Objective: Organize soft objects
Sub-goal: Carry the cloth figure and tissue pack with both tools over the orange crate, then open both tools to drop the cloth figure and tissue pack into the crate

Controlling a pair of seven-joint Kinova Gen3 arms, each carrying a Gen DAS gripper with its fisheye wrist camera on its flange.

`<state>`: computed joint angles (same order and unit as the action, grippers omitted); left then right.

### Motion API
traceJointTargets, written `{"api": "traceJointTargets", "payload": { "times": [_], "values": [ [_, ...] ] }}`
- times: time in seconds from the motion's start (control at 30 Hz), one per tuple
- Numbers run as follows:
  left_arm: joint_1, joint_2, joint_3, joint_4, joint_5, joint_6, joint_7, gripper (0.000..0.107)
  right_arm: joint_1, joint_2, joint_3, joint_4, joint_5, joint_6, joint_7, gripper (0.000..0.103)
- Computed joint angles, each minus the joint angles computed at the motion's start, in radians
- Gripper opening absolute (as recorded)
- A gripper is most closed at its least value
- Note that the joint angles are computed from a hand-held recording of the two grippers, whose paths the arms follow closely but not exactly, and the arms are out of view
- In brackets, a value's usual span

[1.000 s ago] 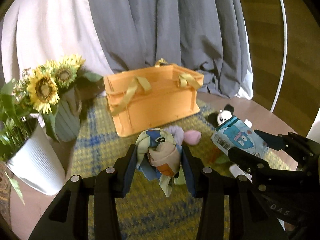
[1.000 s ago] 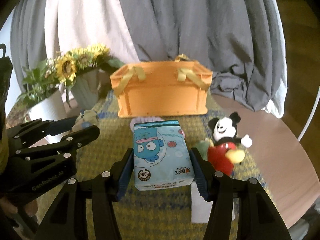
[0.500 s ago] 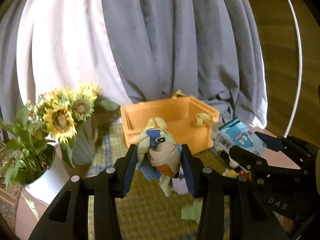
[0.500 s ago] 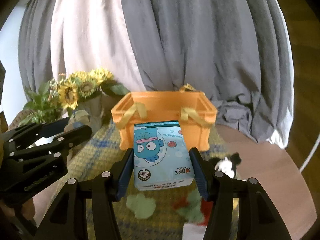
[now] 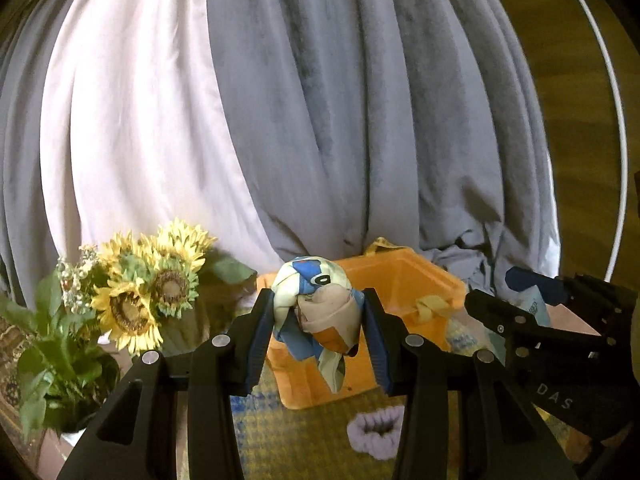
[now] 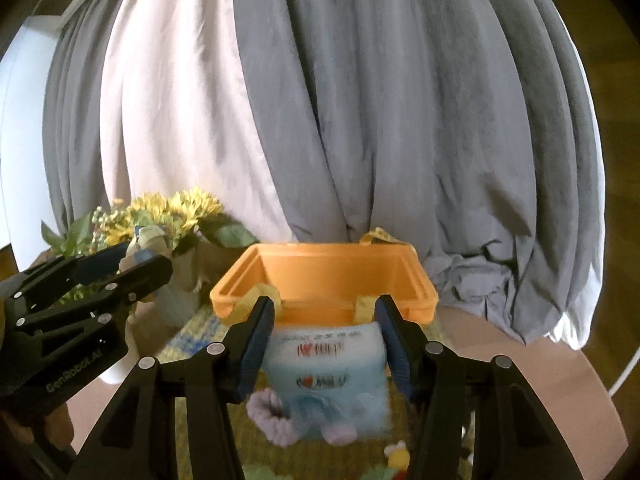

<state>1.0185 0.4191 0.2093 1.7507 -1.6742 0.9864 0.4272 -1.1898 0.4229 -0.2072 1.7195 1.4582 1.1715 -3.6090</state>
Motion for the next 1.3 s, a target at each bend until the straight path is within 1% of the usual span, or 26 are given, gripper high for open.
{"api": "traceJointTargets", "payload": {
  "times": [0.1,0.33,0.43,0.6,0.73,0.9,1.03,1.13,1.3],
  "values": [
    [-0.017,0.010,-0.007,-0.015,-0.008,-0.022,-0.009,0.043,0.036,0.007,0.009,-0.005,0.020,-0.058,-0.002,0.049],
    [-0.084,0.027,-0.032,-0.060,0.022,-0.134,-0.039,0.043,0.080,0.023,0.031,-0.042,0.033,-0.126,0.033,0.049],
    [-0.103,0.038,-0.048,-0.080,0.018,-0.179,-0.046,0.043,0.094,0.033,0.046,-0.065,0.044,-0.150,0.055,0.049],
    [-0.121,0.065,-0.077,-0.133,0.030,-0.226,-0.088,0.043,0.130,0.048,0.072,-0.104,0.060,-0.202,0.087,0.049],
    [-0.129,0.091,-0.104,-0.181,0.048,-0.259,-0.122,0.043,0.172,0.060,0.092,-0.134,0.067,-0.269,0.100,0.049],
    [-0.135,0.123,-0.142,-0.241,0.103,-0.303,-0.190,0.043,0.221,0.086,0.117,-0.190,0.042,-0.360,0.161,0.049],
    [-0.134,0.156,-0.180,-0.293,0.159,-0.337,-0.250,0.043,0.240,0.107,0.147,-0.227,0.016,-0.417,0.206,0.049],
    [-0.142,0.187,-0.202,-0.342,0.216,-0.364,-0.311,0.043,0.252,0.129,0.168,-0.264,-0.021,-0.449,0.259,0.049],
    [-0.148,0.223,-0.235,-0.394,0.300,-0.407,-0.398,0.043,0.266,0.163,0.209,-0.322,-0.105,-0.502,0.351,0.049]
  ]
}}
